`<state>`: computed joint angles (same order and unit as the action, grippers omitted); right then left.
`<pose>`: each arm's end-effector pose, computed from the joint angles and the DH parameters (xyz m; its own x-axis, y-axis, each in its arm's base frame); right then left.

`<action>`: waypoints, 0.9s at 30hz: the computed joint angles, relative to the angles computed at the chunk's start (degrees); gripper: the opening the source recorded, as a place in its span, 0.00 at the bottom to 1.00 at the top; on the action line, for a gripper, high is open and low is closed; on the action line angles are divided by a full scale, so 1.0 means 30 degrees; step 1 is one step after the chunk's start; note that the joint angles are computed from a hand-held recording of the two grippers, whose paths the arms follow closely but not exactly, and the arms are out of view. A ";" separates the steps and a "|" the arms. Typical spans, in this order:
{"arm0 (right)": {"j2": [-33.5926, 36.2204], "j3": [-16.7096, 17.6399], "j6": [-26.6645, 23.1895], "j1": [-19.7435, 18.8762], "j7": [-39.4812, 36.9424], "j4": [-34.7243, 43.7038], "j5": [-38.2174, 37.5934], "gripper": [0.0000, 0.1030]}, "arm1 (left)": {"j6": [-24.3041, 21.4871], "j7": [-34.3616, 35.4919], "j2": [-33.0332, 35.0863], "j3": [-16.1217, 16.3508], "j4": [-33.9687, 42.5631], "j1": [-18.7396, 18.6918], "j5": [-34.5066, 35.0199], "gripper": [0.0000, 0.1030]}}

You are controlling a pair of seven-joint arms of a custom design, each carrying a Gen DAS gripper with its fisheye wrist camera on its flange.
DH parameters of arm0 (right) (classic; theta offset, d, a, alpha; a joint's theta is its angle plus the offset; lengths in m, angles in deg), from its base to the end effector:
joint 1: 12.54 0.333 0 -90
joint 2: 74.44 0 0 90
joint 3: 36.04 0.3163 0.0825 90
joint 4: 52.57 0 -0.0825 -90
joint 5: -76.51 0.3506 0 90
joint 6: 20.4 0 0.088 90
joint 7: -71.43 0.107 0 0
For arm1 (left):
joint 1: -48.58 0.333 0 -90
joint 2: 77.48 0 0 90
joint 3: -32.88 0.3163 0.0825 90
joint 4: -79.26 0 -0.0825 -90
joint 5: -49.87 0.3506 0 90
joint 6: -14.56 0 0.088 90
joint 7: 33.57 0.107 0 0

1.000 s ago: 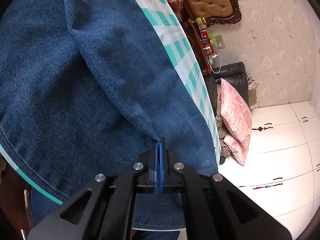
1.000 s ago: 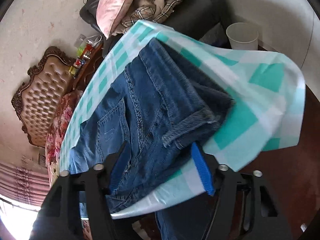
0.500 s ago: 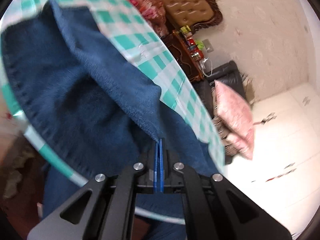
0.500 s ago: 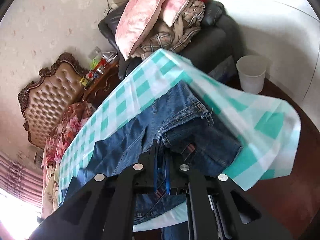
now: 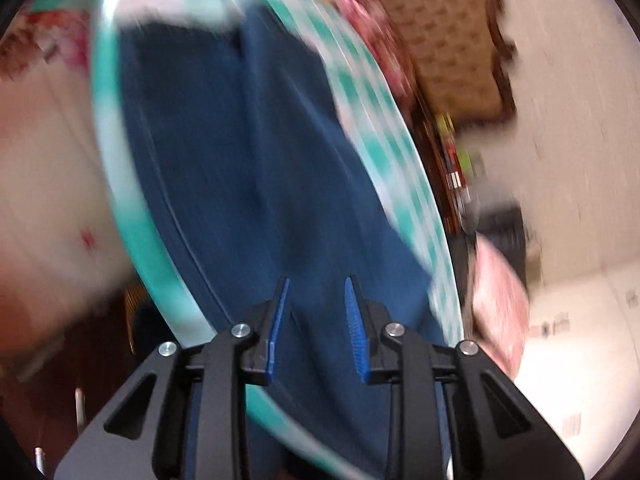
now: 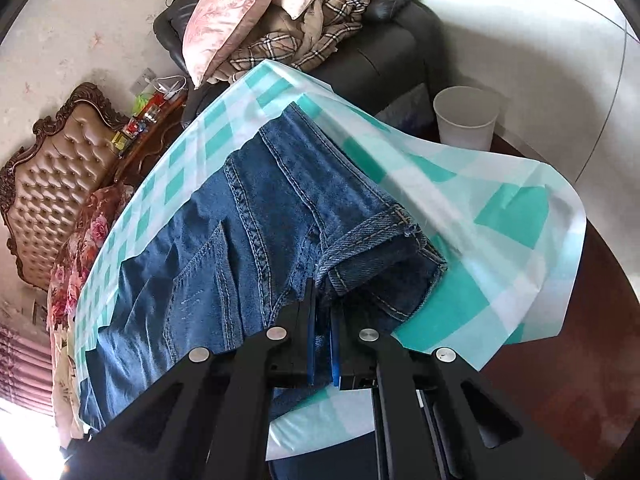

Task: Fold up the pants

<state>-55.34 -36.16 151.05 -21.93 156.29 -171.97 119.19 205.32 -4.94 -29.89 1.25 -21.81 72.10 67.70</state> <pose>0.5774 -0.1455 0.3426 -0.5728 -0.7077 -0.4137 -0.5772 0.7065 -0.4095 0.6836 -0.0467 0.2786 0.4573 -0.4518 0.7660 -0.5139 -0.8372 -0.1870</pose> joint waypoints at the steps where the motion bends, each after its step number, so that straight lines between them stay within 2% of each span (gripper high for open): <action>1: 0.0011 -0.0085 0.0006 0.0088 0.0108 0.0014 -0.0132 0.06 | 0.0106 -0.0080 0.0087 0.0365 0.0261 0.0069 -0.0151 0.27; 3: 0.0004 -0.0249 -0.0016 0.0240 0.0361 0.0015 -0.0425 0.06 | -0.0368 -0.0165 0.0287 0.0956 0.1001 0.0169 -0.0380 0.27; 4: 0.0011 -0.0320 -0.0029 0.0305 0.0501 0.0030 -0.0573 0.06 | -0.0910 0.0049 0.0693 0.0801 0.1680 0.0484 -0.0374 0.27; 6: 0.0008 -0.0546 -0.0083 0.0515 0.0914 0.0030 -0.1013 0.06 | -0.2129 0.1152 0.1814 -0.0342 0.3064 0.1438 -0.0307 0.27; 9: 0.0111 -0.0899 -0.0210 0.0808 0.1609 0.0118 -0.1796 0.06 | -0.3599 0.2808 0.2999 -0.1442 0.4545 0.2069 -0.0570 0.30; 10: 0.0137 -0.0937 -0.0237 0.0845 0.1783 0.0141 -0.1984 0.06 | -0.4051 0.3385 0.3405 -0.1669 0.5261 0.2075 -0.0659 0.28; 12: 0.0227 -0.1010 -0.0324 0.0900 0.2104 0.0272 -0.2355 0.06 | -0.4678 0.4430 0.3703 -0.2097 0.5986 0.2047 -0.0845 0.12; 13: 0.0248 -0.0974 -0.0335 0.0867 0.2170 0.0312 -0.2446 0.06 | -0.5051 0.4766 0.3561 -0.1726 0.6584 0.1524 -0.0831 0.04; 16: 0.0303 -0.0882 -0.0363 0.0797 0.2276 0.0403 -0.2693 0.06 | -0.4895 0.6051 0.2558 -0.1492 0.6301 0.1296 -0.0747 0.03; 20: 0.0343 -0.0627 -0.0294 0.0564 0.2084 0.0362 -0.2625 0.06 | -0.5690 0.7756 0.1186 -0.0620 0.6605 0.0327 -0.0466 0.03; 24: 0.0284 -0.0341 -0.0236 0.0270 0.1702 0.0185 -0.2173 0.06 | -0.6006 0.9380 -0.0723 0.2024 0.6690 -0.2188 0.1052 0.03; 26: 0.0228 -0.0216 -0.0221 0.0127 0.1466 0.0078 -0.1899 0.06 | -0.5045 0.9568 -0.1799 0.2827 0.5463 -0.2823 0.1233 0.03; 27: 0.0201 -0.0126 -0.0213 0.0031 0.1323 0.0039 -0.1701 0.06 | -0.4525 0.8601 -0.2521 0.3914 0.4442 -0.3506 0.0937 0.03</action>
